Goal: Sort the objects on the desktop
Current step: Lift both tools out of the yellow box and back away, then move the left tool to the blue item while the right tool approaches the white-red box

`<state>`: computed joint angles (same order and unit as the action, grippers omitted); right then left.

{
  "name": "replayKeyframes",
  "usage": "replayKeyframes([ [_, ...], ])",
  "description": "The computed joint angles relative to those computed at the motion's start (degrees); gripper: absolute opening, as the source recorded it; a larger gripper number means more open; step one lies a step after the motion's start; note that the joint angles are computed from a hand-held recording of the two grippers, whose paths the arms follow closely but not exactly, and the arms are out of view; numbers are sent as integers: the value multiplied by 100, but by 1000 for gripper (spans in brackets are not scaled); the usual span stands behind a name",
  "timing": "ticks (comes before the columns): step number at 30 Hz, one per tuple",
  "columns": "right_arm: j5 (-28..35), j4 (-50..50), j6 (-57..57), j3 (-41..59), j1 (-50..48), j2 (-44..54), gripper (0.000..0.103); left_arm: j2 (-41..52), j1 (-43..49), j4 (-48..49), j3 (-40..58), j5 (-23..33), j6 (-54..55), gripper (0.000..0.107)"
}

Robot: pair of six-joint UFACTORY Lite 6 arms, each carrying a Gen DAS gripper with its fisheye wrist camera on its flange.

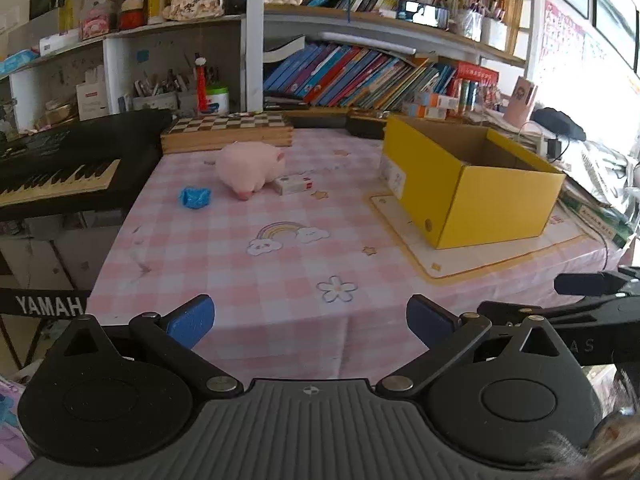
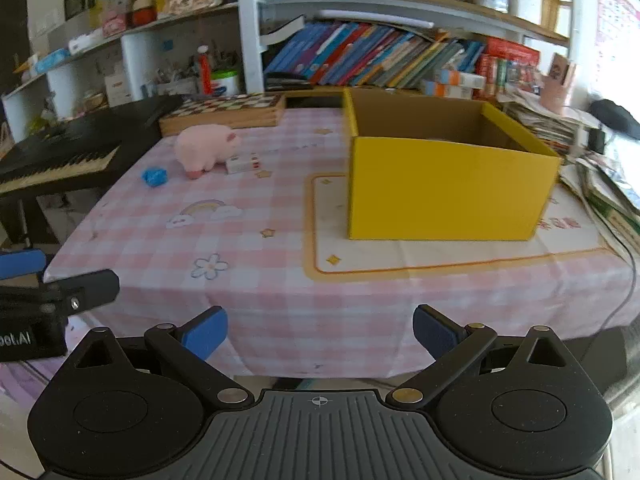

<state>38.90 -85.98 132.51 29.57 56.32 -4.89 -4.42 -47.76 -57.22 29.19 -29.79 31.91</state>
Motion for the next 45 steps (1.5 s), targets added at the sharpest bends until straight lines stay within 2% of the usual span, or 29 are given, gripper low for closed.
replayKeyframes([
  [9, -676, -1057, 28, 792, -726, 826, 101, 460, 801, 710, 345, 139, -580, 103],
  [20, -1225, -2268, 132, 2039, -1576, 1849, 101, 1462, 1588, 1160, 1529, 457, -717, 103],
  [32, -1785, -2729, -165, 3648, -2239, 3018, 101, 2607, 2251, 1333, 2988, 876, -613, 103],
  [39, -2080, -2537, -739, 4961, -2521, 4005, 101, 3647, 2639, 1119, 4221, 1151, -26, 103],
  [42, -2233, -1889, -1434, 5723, -2649, 4557, 101, 4143, 2792, 1206, 4809, 1310, 49, 103],
  [45, -2440, -598, -2775, 6614, -2771, 5174, 101, 4620, 2899, 1213, 5366, 1342, 191, 103],
])
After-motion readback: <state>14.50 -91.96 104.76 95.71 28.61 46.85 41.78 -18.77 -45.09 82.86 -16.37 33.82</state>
